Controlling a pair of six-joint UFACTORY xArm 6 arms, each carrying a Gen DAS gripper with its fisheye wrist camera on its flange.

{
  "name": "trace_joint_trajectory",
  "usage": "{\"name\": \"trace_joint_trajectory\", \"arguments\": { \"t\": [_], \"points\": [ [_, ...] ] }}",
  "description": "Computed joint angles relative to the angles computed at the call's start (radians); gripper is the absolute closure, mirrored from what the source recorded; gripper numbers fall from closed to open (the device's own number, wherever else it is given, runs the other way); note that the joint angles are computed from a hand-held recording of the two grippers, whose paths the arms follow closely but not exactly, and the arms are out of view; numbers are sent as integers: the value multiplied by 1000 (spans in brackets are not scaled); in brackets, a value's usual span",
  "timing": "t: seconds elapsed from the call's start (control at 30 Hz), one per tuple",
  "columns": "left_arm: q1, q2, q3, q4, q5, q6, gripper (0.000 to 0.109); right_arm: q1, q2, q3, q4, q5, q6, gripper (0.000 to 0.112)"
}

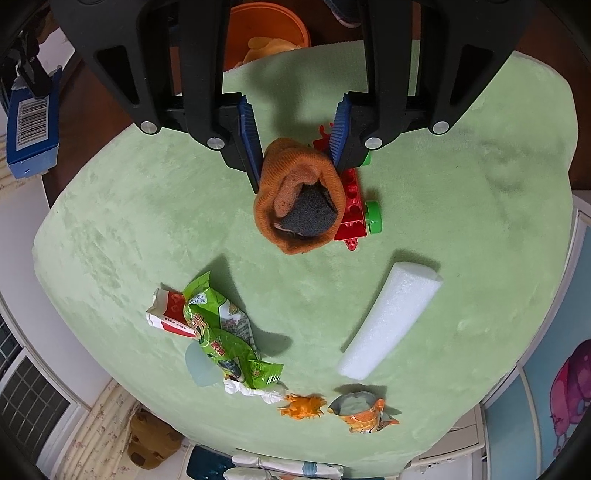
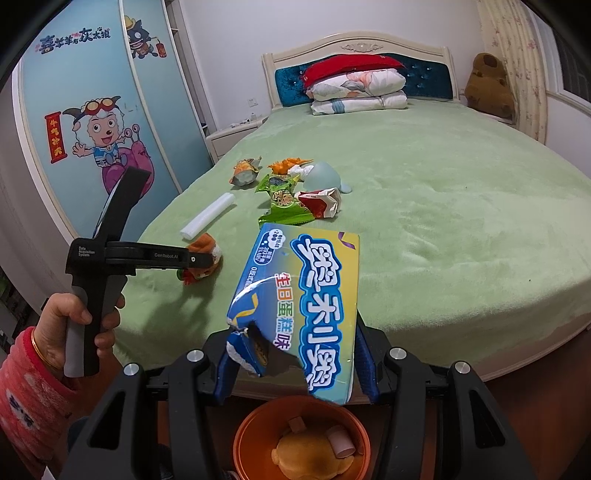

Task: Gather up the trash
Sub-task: 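Drop the snack box into the bucket with the right gripper while the left drops the sock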

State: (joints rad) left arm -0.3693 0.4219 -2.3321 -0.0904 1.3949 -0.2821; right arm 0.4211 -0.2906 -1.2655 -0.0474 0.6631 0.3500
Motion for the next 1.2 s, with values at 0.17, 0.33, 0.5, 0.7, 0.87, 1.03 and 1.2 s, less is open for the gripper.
{"name": "trace_joint_trajectory", "arguments": {
  "t": [0.17,0.33,0.5,0.7,0.87,1.03,1.2],
  "points": [
    [-7,19,-37,13,16,1,71,-1,-3,8,8,-8,-6,61],
    [-15,52,-98,30,54,-4,72,-2,-3,6,16,-6,-12,61],
    [-23,26,-67,47,39,-2,80,-2,-7,9,9,-8,-5,61],
    [-25,-20,-37,33,22,19,81,2,-8,8,6,-3,-9,61],
    [-46,-148,122,19,-41,65,81,10,-19,13,10,15,-24,61],
    [-83,-333,396,5,-120,90,81,22,-50,58,27,46,-46,61],
    [-126,-489,660,-33,-166,91,81,36,-89,148,57,96,-63,61]
  ]
}}
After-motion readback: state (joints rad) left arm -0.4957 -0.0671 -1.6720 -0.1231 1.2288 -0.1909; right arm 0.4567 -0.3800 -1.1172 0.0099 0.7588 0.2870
